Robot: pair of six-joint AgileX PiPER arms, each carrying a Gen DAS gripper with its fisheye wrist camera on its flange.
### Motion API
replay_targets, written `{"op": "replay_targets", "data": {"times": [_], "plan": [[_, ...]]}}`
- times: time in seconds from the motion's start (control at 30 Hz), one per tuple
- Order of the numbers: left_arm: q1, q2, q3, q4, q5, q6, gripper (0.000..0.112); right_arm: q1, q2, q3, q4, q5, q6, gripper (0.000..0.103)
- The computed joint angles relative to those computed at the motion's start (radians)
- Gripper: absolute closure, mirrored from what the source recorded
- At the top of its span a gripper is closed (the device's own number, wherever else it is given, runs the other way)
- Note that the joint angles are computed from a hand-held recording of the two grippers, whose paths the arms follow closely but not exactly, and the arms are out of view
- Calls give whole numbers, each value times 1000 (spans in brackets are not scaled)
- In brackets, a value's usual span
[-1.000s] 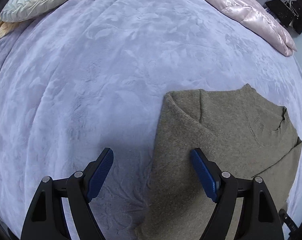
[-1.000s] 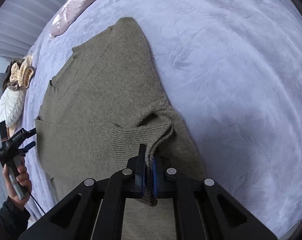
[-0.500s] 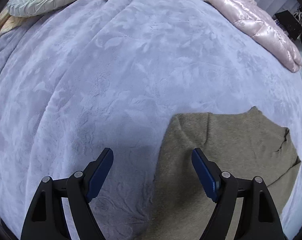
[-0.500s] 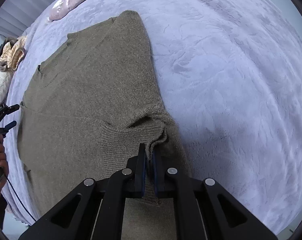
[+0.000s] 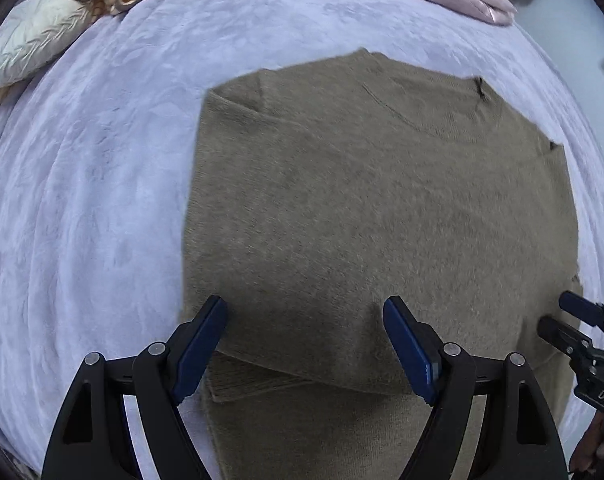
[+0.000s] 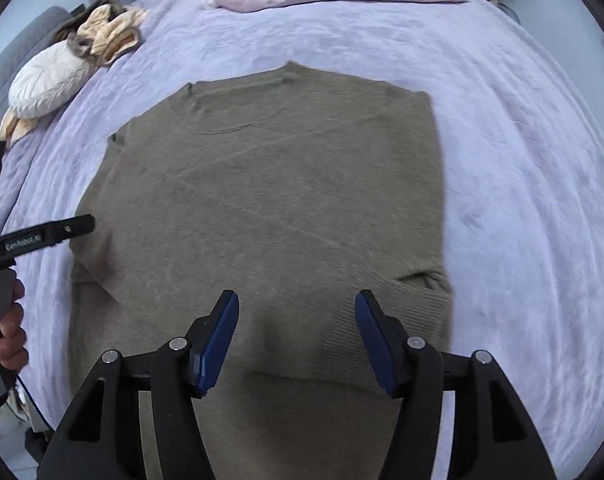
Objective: Fold small clothes
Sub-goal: 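Pull the sleeve along the sweater side toward the hem with the right tool, then move both tools down to the sweater's ribbed hem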
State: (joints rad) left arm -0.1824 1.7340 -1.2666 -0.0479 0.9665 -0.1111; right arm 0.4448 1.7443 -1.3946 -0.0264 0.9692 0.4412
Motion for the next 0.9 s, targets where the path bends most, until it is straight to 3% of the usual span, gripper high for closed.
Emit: {"op": "replay_targets", "data": {"times": [0.13,0.23,0.3,0.4,0.53,0.67,0.77,0.87,0.9], "plan": [[-2,-22,108,35,-43,16,30,16,131,-38,39,18,-23,39],[40,-82,141,11,1,63,30,11,79,66,31,-33,-27,39],[42,-143,158,55,24,25,30,9,31,111,9,-11,-5,39],[63,-204,172,-31,54,61,30,15,-51,147,-28,23,82,39],[-58,-217,215,-24,64,38,30,69,-86,143,-5,30,127,33],[-189,-226,318,24,52,12,30,144,5,93,66,84,97,33],[-244,-316,427,74,39,-14,30,206,17,144,66,94,133,26],[-224,-431,522,50,76,4,30,278,-41,226,32,89,179,22],[-228,-472,555,56,92,-6,23,301,-66,257,31,89,183,22]]}}
